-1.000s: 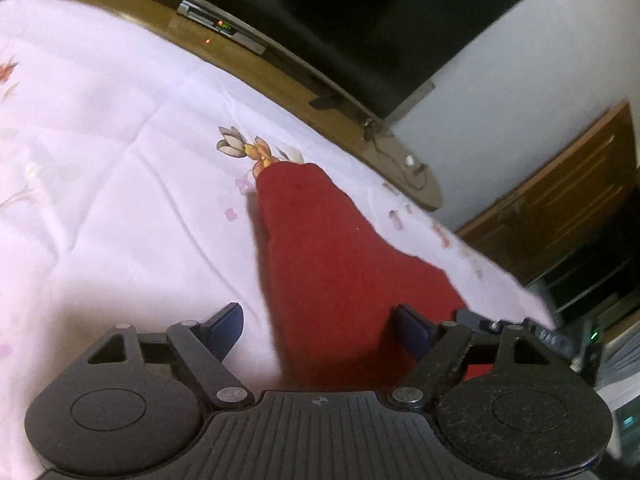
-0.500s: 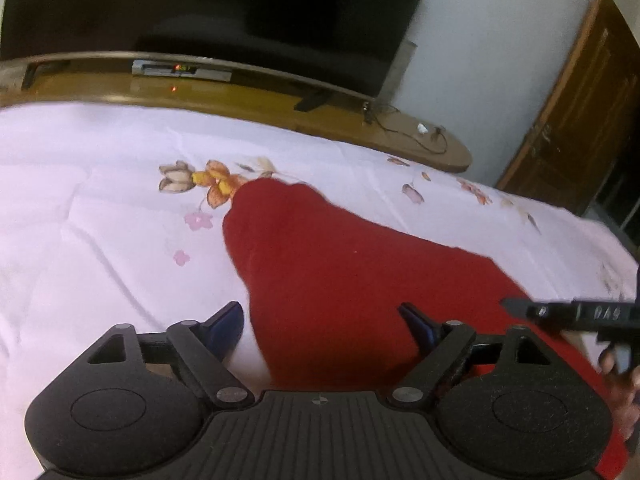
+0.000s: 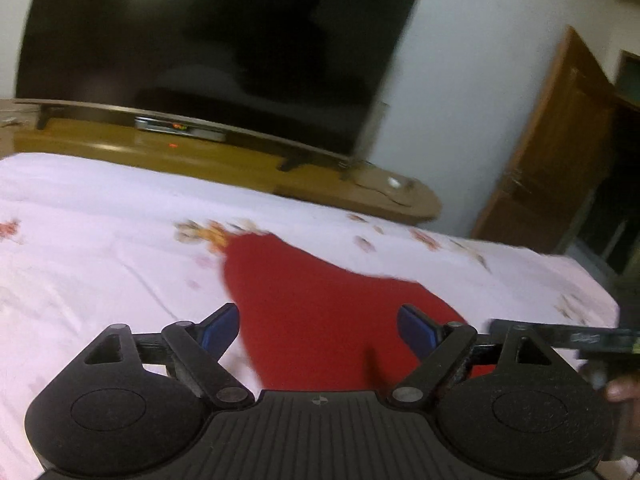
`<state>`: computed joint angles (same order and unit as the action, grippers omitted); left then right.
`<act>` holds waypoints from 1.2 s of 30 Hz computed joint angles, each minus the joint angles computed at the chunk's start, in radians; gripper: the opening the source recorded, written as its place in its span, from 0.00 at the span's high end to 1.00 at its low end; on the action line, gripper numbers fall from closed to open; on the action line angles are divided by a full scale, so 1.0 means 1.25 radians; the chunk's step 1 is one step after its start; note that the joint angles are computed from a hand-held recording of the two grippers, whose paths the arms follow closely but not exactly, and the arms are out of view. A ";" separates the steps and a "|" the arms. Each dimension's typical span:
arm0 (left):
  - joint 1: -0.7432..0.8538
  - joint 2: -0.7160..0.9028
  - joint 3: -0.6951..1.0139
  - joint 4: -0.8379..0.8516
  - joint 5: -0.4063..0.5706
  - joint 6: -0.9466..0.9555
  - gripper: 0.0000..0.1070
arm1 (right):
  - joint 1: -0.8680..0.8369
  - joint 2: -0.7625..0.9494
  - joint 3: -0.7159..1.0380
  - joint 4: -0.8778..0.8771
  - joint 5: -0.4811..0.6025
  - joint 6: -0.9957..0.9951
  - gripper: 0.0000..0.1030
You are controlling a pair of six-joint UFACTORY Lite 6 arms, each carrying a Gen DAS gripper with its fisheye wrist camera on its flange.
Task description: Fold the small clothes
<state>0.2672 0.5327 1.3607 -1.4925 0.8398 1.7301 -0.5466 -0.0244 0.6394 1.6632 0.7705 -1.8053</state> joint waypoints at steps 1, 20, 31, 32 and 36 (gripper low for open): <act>-0.009 -0.007 -0.024 0.004 0.003 0.013 0.21 | 0.031 -0.020 -0.020 0.017 -0.027 -0.024 0.74; 0.107 -0.149 -0.258 0.080 0.041 0.064 0.21 | 0.033 -0.324 -0.197 -0.213 -0.123 0.177 0.70; 0.150 -0.257 -0.470 -0.018 -0.079 0.226 0.21 | 0.057 -0.235 -0.254 -0.113 -0.198 0.071 0.68; 0.144 -0.290 -0.485 -0.010 -0.094 0.202 0.21 | 0.065 -0.254 -0.253 -0.138 -0.207 0.100 0.68; 0.139 -0.532 -0.590 0.085 -0.135 0.028 0.04 | -0.018 -0.439 -0.280 -0.336 -0.100 0.295 0.54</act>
<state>0.4413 -0.1326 0.6234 -1.3857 0.6713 1.7649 -0.5692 -0.5733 0.2891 1.2435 0.6453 -1.4359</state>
